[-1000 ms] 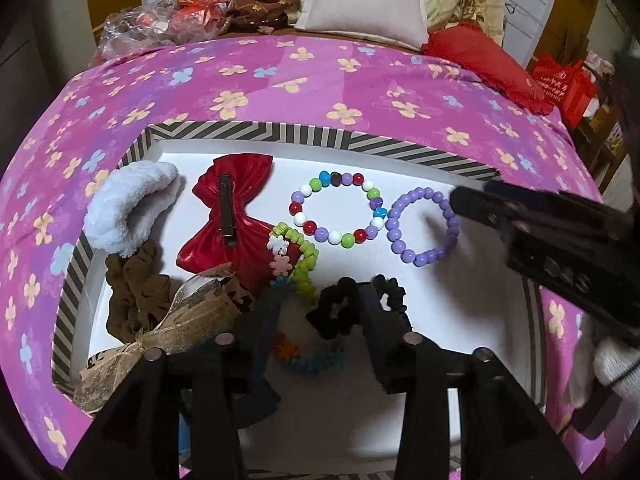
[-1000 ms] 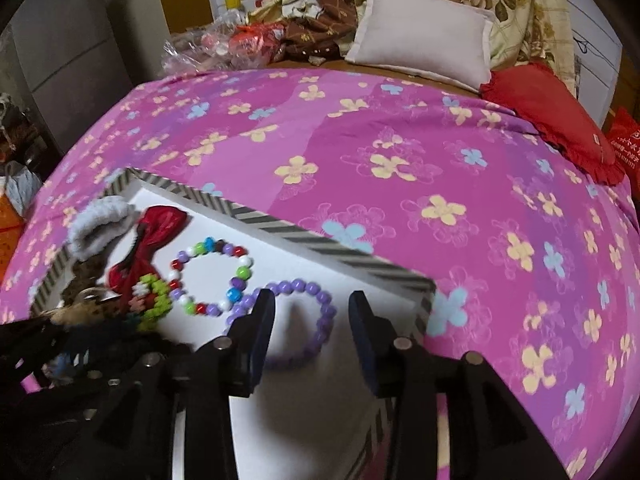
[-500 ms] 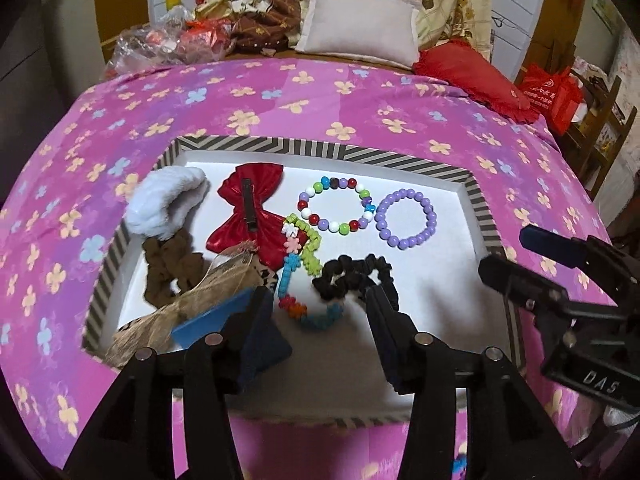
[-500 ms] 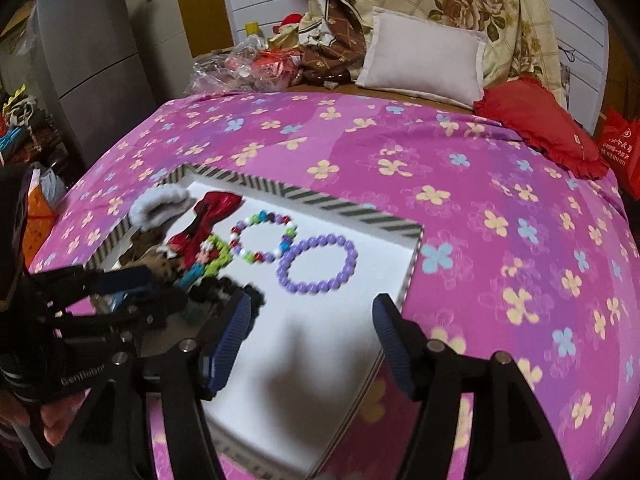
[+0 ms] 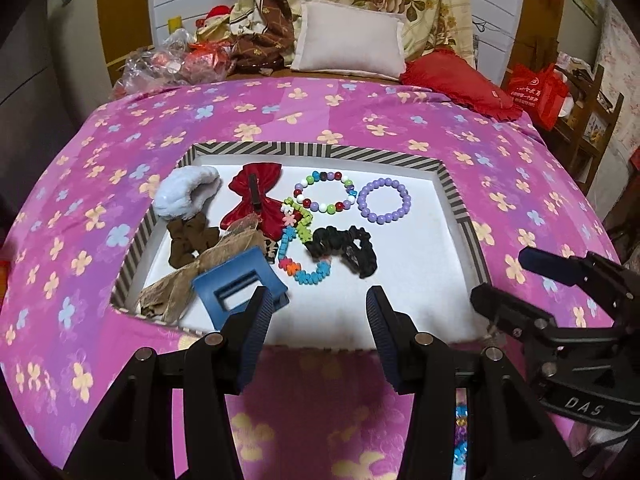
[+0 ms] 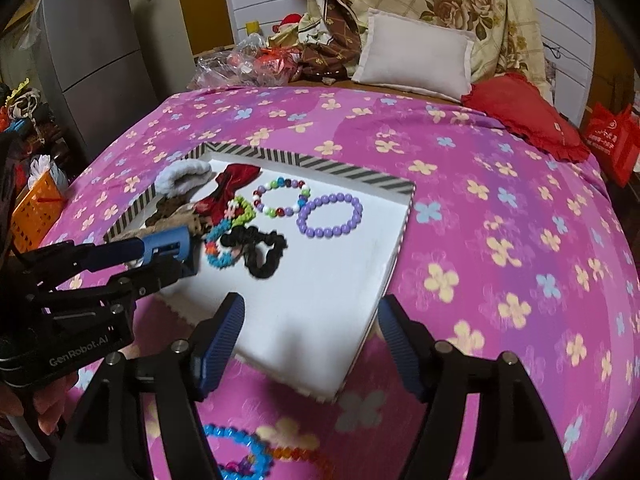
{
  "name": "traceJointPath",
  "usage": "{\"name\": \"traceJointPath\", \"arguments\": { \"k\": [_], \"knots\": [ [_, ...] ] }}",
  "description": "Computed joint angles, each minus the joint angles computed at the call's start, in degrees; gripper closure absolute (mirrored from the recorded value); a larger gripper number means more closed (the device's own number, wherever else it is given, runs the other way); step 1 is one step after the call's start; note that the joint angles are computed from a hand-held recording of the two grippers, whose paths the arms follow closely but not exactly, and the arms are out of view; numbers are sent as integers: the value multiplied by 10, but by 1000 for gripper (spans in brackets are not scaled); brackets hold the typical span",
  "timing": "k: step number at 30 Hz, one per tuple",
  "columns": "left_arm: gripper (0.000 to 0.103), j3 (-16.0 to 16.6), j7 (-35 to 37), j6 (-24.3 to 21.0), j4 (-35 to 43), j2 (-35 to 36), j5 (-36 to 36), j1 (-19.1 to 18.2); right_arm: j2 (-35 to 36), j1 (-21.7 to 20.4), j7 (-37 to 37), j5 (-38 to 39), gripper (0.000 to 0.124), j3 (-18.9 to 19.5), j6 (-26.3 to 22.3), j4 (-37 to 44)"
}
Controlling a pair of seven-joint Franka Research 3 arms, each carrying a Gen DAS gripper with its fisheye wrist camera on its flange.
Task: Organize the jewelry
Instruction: 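Move both open tools back to the blue and amber bead bracelets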
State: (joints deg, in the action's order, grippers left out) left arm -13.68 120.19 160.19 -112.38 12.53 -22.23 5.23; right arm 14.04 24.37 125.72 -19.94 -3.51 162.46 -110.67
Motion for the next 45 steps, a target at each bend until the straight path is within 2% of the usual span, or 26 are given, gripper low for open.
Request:
{"name": "traceJointPath", "arguments": {
  "k": [6, 11, 20, 26, 30, 45],
  "knots": [
    [52, -3, 25, 18, -37, -28, -32, 3, -21, 15, 66, -35, 52, -9, 16, -34],
    [52, 6, 45, 20, -63, -47, -55, -2, -37, 13, 89, -53, 51, 2, 14, -55],
    [52, 32, 102, -17, -108, -83, -104, -16, -91, -10, 107, -96, 51, 31, -16, -121],
    [52, 49, 134, -60, -136, -101, -124, -30, -115, -39, 90, -82, 52, 56, -23, -167],
    [52, 55, 137, -63, -150, -106, -123, -41, -119, -48, 95, -86, 52, 66, -32, -184],
    [52, 58, 124, -74, -161, -107, -118, -56, -119, -53, 85, -62, 52, 74, -14, -201]
  ]
}}
